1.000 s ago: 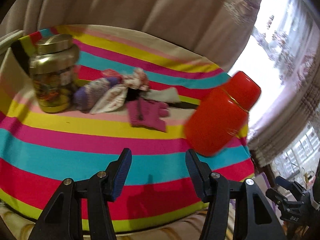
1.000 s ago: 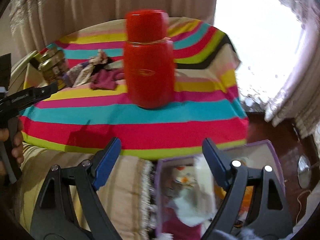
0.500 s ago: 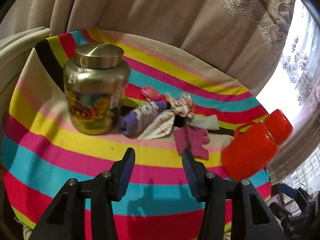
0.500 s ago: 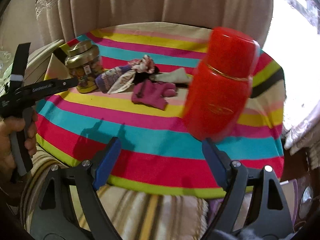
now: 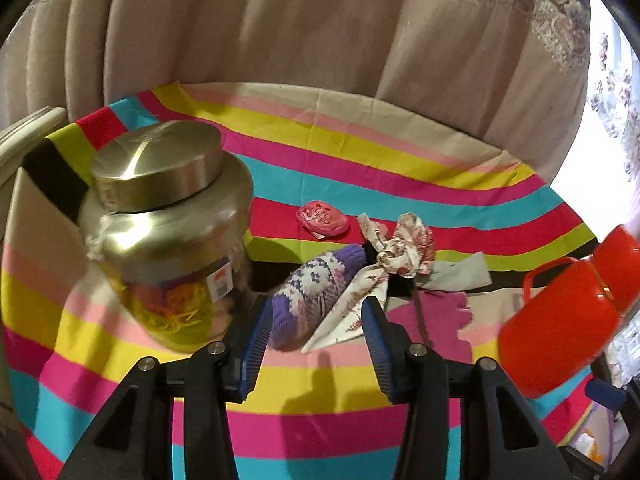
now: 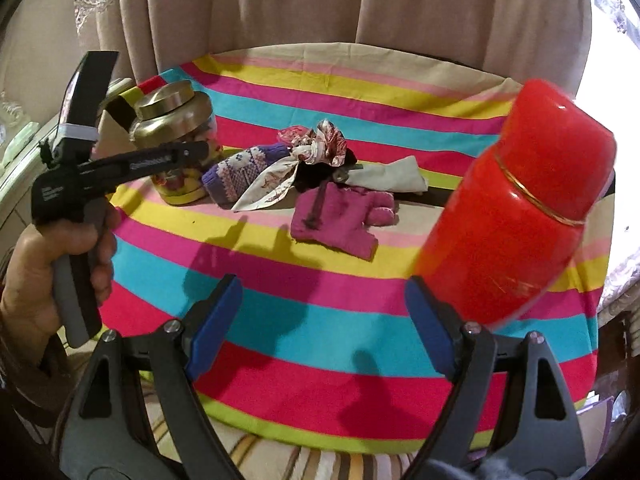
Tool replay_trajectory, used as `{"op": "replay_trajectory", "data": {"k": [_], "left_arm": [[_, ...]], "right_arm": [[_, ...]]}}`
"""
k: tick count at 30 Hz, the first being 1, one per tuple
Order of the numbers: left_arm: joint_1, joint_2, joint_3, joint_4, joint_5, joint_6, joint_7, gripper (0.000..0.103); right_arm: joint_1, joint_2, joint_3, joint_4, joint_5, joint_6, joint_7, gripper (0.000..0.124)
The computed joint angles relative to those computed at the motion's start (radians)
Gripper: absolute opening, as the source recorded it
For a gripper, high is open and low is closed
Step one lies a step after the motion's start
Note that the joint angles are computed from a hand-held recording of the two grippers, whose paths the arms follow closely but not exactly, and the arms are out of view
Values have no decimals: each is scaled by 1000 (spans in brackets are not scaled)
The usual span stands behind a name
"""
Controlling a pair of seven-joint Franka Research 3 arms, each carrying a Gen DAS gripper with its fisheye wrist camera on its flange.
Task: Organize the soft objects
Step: 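Grasp the purple knit sock with the left tool while the right tool grasps the floral cloth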
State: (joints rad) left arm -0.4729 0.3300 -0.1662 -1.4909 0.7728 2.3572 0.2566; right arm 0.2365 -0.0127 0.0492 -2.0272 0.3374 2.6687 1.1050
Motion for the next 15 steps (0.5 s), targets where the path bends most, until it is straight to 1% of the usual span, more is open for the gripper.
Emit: {"op": "replay_trajectory", "data": {"k": [3,7,9,11,15], "left_arm": [[0,40,10,32,7,-3,19,47],[-3,102,24,92,-4,-27,57,47],[-5,128,30,118,-17,-39,81,47],[-8,151,36,140,-27,-42,99,47],[-14,182,49,176,-43,-61,132,47]], "right_arm": [[3,43,2,38,-8,-4,20,85],[8,98,5,93,-27,9,53,85],[14,136,4,134,-53,12,86,85],[14,171,7,178,-49,6,96,85],[30,236,-1,257,-99,14,147,85]]}}
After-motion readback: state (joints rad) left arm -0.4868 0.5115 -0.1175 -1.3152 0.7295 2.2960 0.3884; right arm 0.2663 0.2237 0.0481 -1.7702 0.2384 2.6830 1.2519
